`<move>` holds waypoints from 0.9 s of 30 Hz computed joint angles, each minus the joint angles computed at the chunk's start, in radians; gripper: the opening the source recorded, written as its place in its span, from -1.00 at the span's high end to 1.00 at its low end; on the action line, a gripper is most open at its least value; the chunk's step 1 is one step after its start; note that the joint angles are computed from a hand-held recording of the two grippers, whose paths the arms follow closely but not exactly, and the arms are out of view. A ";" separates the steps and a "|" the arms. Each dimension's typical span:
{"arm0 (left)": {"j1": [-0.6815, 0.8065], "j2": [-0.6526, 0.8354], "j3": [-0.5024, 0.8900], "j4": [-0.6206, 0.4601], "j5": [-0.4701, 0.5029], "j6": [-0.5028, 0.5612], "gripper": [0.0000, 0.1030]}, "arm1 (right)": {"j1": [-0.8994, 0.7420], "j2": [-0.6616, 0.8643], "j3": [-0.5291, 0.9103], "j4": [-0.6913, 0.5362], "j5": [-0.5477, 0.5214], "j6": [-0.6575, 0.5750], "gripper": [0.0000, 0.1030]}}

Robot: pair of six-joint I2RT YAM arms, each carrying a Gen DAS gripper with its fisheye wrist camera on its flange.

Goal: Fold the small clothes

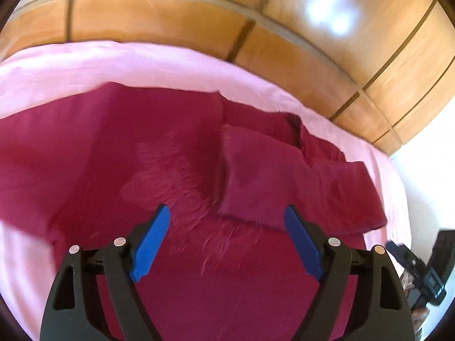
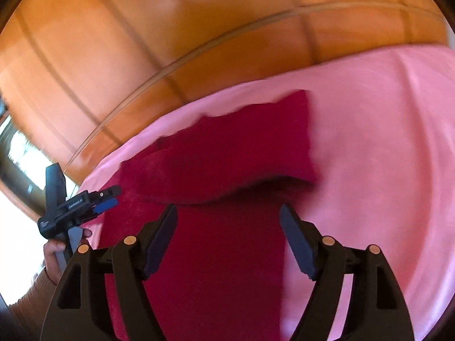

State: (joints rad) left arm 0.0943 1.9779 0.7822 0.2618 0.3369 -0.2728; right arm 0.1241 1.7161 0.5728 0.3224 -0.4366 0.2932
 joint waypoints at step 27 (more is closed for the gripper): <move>0.114 0.100 -0.010 0.098 -0.125 0.060 0.79 | 0.235 0.439 0.457 -0.063 0.252 0.018 -0.49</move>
State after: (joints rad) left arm 0.2085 2.0777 0.7725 0.3593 0.2120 -0.2132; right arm 0.3591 2.1554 1.0296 0.2597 -0.1843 0.3109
